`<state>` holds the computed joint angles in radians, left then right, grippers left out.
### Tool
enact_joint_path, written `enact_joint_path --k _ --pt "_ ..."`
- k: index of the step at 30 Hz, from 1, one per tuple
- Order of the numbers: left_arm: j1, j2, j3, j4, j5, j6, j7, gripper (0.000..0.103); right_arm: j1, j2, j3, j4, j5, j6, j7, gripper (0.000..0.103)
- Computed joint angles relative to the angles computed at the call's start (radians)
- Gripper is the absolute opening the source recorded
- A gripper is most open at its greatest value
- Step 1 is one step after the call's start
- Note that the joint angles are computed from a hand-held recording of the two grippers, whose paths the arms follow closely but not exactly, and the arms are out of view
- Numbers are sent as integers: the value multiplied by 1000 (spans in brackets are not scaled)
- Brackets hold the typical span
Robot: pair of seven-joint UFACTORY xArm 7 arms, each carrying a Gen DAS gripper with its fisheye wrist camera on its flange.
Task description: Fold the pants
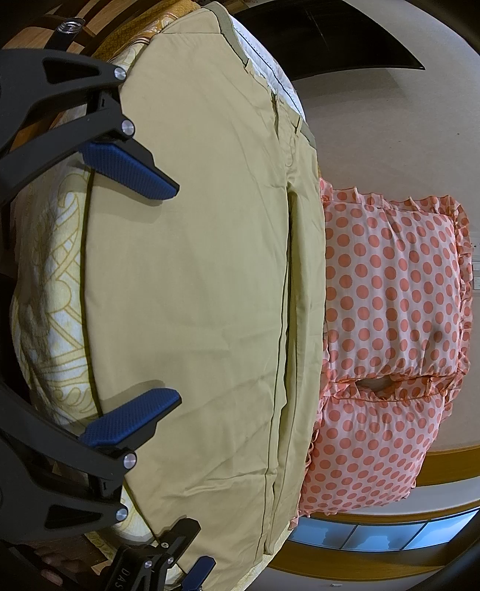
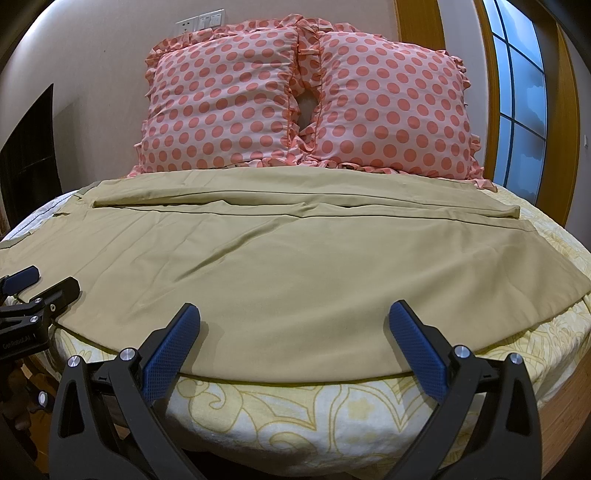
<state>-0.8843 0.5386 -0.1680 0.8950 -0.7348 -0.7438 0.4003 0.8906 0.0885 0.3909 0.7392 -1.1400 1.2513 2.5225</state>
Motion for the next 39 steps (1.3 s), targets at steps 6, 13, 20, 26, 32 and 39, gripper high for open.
enact_joint_path --k 6,13,20,26,32,39 --pt "2 2 0 1 6 0 -2 101 4 -1 5 -6 0 13 9 102" --pt "14 -45 6 -15 25 78 14 101 -63 -117 -23 -79 30 -176 -114 102" --pt "16 -114 74 46 -4 184 34 101 -240 -516 -132 -280 143 -261 -349 102" --pt "-108 -22 224 328 -294 249 354 101 -575 -485 -456 -268 118 -478 -506 102" --pt "-111 44 271 493 -429 349 487 101 -764 -169 -580 -67 254 -582 -624 92" --pt "-183 108 394 558 -510 458 504 101 -875 -77 -533 -44 192 -607 -592 73"
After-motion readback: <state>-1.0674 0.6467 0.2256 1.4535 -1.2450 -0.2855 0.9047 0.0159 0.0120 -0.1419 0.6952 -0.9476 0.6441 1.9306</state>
